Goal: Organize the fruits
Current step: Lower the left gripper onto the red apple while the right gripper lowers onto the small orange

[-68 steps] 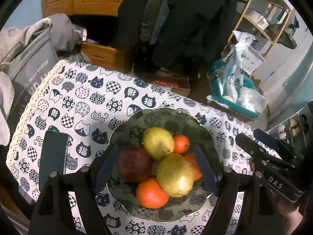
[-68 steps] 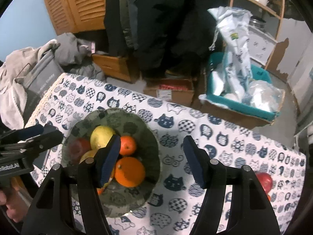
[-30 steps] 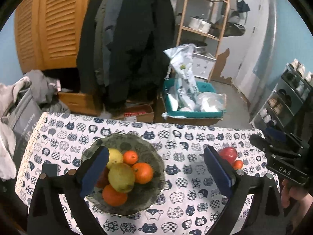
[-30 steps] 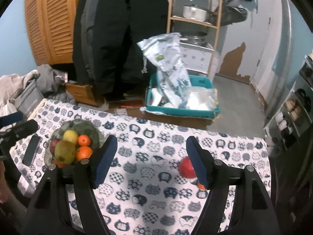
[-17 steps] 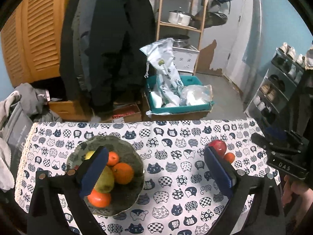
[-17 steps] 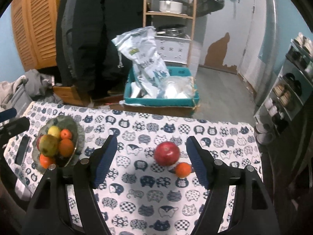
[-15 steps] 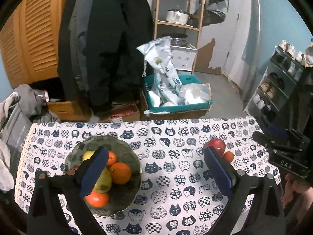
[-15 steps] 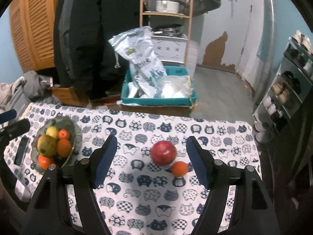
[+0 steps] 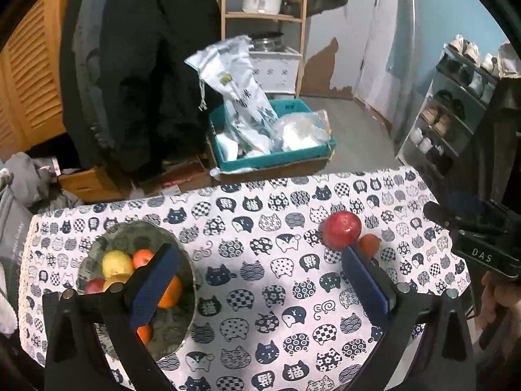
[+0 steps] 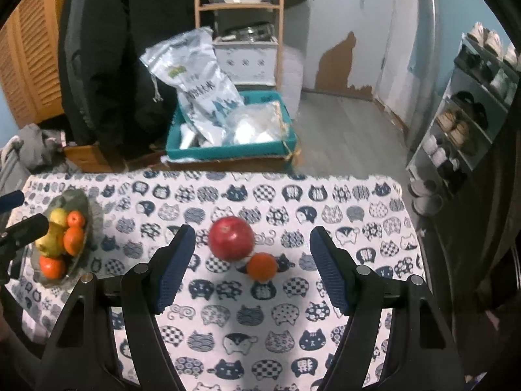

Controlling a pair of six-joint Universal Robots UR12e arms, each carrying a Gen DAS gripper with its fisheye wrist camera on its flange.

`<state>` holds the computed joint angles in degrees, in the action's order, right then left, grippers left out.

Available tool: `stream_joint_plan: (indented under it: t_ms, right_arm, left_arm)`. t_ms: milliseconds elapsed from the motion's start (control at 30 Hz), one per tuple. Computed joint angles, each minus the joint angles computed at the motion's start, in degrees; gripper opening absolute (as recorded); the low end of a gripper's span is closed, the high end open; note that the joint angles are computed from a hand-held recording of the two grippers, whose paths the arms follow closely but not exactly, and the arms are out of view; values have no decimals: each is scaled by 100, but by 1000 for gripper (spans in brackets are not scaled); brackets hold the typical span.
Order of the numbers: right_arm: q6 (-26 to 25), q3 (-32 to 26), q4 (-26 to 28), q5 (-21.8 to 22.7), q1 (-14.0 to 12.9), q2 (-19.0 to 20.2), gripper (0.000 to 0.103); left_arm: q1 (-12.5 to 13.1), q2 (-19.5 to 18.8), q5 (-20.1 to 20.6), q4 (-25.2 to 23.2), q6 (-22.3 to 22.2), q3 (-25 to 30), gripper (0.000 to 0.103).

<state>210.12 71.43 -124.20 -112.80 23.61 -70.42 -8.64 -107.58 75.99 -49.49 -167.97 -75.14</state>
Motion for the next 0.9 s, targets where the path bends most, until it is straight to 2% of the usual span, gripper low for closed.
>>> stream_joint_plan:
  t_ms: [533, 900]
  right_arm:
    - [317, 289, 295, 692, -302, 100, 73]
    - [229, 374, 477, 1162, -447, 291, 73]
  left_arm:
    - [-287, -417, 440, -191, 267, 134, 101]
    - [-393, -786, 532, -513, 158, 298, 101]
